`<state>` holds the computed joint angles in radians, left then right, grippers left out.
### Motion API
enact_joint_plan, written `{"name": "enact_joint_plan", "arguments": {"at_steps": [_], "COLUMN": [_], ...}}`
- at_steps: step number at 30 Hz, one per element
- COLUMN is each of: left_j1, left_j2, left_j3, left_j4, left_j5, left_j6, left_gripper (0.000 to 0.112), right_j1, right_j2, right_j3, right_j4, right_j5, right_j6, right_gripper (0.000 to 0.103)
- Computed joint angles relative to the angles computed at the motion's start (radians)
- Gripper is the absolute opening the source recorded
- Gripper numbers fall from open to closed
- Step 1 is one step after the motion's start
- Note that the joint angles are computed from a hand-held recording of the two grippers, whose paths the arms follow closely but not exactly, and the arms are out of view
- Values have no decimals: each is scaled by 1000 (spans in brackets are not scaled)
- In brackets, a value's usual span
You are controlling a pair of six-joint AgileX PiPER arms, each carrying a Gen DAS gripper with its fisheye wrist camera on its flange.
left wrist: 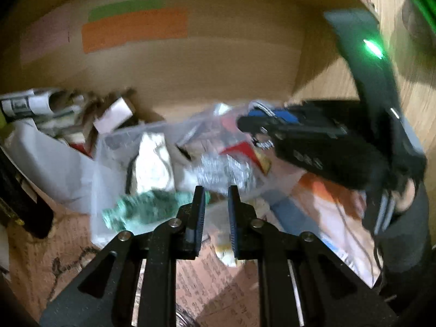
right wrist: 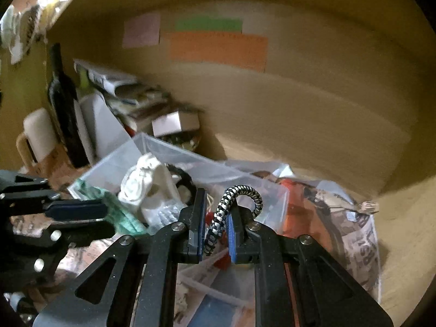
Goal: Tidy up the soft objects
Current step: 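Carry the scrunchie into the box with the left tool while the right tool drops the bracelet in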
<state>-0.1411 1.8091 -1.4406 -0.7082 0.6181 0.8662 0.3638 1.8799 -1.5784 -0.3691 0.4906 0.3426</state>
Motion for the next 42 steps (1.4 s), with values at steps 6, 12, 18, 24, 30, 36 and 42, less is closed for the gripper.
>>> {"name": "enact_joint_plan", "arguments": {"at_steps": [6,12,18,24,30,36,42], "left_j1": [-12,-61,-108,-130,-86,-33,16], "left_j2": [27,94,199,193,129,16,-94], "left_j3": [53,6,-113,-90,1,120,147], "left_j4": [-6,89,206,230,139,43,-38], "left_j5": [7,53,134,61,53,22,12], "left_j6": [21,-55,-206,-236,-147,-34,66], "left_gripper": [63,74,79,53,22,19,19], "right_j1": [-17,-15,-18,-34,-31,-23,-33], "right_j2": [113,102,84,23,2,-8,-113], "right_j3": [-132,-103,-111,-38,-20,-12,118], "right_j4": [98,82,117,149,168,166,156], "right_j5": [130,127,157,126,127,129,20], "right_j6": [-120,-112,-173,-200,-245,-259,-187], "right_gripper": [14,44,56,70,78,78,78]}}
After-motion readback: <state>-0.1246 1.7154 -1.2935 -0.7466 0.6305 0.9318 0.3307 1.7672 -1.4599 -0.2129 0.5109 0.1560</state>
